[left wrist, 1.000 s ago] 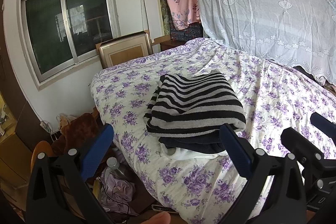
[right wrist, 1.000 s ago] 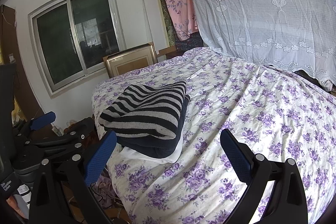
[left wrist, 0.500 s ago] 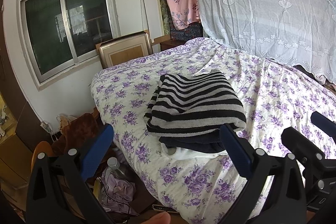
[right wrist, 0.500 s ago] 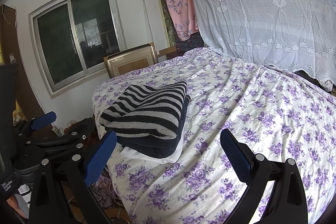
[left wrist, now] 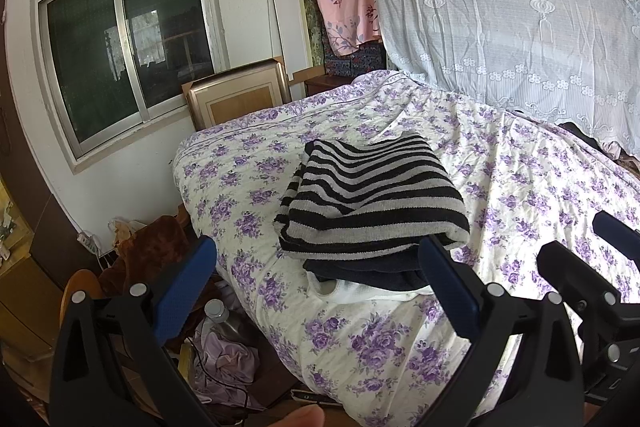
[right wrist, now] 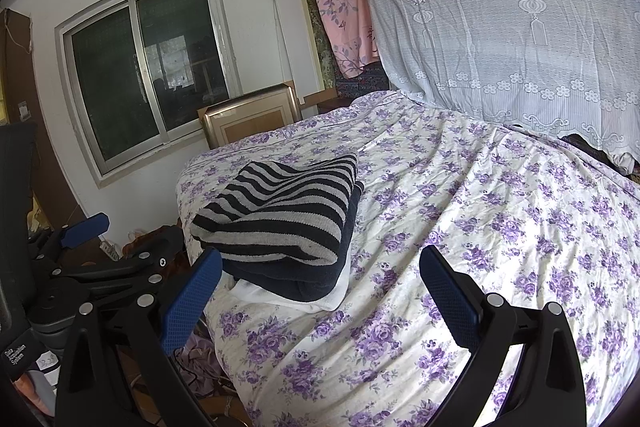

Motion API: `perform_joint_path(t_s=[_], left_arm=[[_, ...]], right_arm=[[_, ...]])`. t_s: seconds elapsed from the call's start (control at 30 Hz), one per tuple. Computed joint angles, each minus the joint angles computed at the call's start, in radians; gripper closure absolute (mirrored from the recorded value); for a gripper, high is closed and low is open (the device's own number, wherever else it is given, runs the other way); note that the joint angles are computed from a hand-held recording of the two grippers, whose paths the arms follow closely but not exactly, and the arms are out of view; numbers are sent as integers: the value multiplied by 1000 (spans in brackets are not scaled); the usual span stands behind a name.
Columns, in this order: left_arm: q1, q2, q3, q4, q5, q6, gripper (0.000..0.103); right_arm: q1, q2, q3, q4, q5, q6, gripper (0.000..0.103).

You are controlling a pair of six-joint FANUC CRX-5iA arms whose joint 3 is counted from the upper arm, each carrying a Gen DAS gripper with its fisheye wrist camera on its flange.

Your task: Fold small clothes

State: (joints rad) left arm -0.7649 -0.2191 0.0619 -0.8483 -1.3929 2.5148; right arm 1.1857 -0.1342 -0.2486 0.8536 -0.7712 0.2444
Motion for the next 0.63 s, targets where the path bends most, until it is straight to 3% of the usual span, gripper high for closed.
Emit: perform_joint_path(t_s=[0.2, 0.3, 0.4, 0.63], left_arm=[[-11, 1, -3, -17, -3, 5, 4], [-39, 3, -5, -72, -38, 64, 4], [-1, -19, -23, -25, 7, 34, 4], [0, -4, -13, -19, 11, 8, 4]], right_arm=[[0, 0, -1, 0, 0, -2, 3], [1, -3, -4, 3, 0, -5, 3], [2, -1, -2, 1, -1, -5, 3], [9, 14, 14, 7, -6, -8, 3]])
